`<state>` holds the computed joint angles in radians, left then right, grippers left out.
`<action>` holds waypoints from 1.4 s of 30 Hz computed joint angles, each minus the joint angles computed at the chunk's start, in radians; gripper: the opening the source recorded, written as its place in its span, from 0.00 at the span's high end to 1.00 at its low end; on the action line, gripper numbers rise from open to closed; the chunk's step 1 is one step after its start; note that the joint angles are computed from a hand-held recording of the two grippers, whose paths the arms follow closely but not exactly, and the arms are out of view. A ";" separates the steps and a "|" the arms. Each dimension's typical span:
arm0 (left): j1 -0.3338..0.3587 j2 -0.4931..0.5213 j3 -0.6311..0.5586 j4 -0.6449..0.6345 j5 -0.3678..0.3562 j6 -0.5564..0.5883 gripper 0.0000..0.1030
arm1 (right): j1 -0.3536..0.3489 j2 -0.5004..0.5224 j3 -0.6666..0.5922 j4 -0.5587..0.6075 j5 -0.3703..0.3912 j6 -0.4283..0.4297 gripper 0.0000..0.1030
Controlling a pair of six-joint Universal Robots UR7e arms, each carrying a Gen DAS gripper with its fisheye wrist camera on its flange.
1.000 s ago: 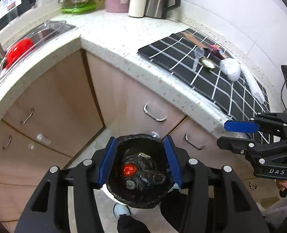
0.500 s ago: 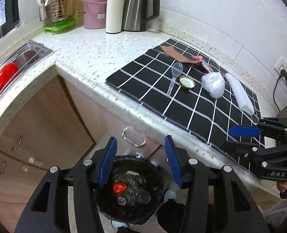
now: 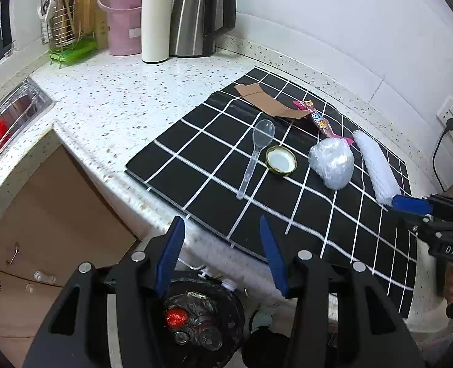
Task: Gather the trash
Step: 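Raise both open grippers from the bin back over the mat, then grasp the white foam net sleeve with the right gripper while the left gripper grasps the clear plastic spoon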
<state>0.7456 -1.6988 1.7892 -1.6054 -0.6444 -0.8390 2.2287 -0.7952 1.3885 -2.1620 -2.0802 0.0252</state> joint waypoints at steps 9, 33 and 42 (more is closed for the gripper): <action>0.066 0.068 -0.032 -0.123 -0.031 0.071 0.51 | -0.036 -0.030 0.010 -0.074 -0.108 0.046 0.54; 0.141 0.193 -0.094 -0.147 -0.061 0.396 0.73 | -0.139 -0.054 0.029 -0.036 -0.150 0.336 0.39; 0.129 0.196 -0.097 -0.091 -0.025 0.401 0.94 | -0.148 -0.052 0.043 -0.069 -0.119 0.326 0.66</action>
<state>0.8741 -1.5030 1.6926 -1.6967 -0.6692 -0.4384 2.0805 -0.8470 1.4312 -2.2312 -2.1988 0.3514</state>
